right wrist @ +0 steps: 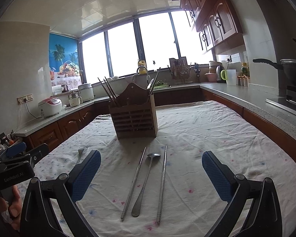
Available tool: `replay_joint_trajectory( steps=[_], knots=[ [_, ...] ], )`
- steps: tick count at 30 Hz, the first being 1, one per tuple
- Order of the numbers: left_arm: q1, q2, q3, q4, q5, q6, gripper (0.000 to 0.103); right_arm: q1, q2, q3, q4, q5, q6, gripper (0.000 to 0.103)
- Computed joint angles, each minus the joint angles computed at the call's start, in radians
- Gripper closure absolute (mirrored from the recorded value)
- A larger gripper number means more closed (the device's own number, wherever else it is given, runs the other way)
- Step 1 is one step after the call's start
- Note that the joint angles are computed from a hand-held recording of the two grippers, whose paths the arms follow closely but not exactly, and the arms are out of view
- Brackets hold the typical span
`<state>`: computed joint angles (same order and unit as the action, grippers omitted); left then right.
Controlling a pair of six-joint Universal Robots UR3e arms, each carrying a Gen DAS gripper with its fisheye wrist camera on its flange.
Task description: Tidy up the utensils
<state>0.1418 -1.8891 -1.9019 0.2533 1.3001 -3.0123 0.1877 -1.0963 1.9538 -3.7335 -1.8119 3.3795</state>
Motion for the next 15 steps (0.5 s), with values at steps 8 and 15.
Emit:
replay_joint_trajectory(
  steps=[8,15],
  knots=[
    [-0.017,-0.025,0.054,-0.052,-0.017,0.000,0.000,-0.022,-0.013,-0.041,0.094,0.003,0.008,0.000],
    [-0.013,-0.042,0.056,-0.021,-0.020,-0.019,0.000,-0.028,-0.003,-0.040,0.079,0.004,0.004,0.000]
  ],
)
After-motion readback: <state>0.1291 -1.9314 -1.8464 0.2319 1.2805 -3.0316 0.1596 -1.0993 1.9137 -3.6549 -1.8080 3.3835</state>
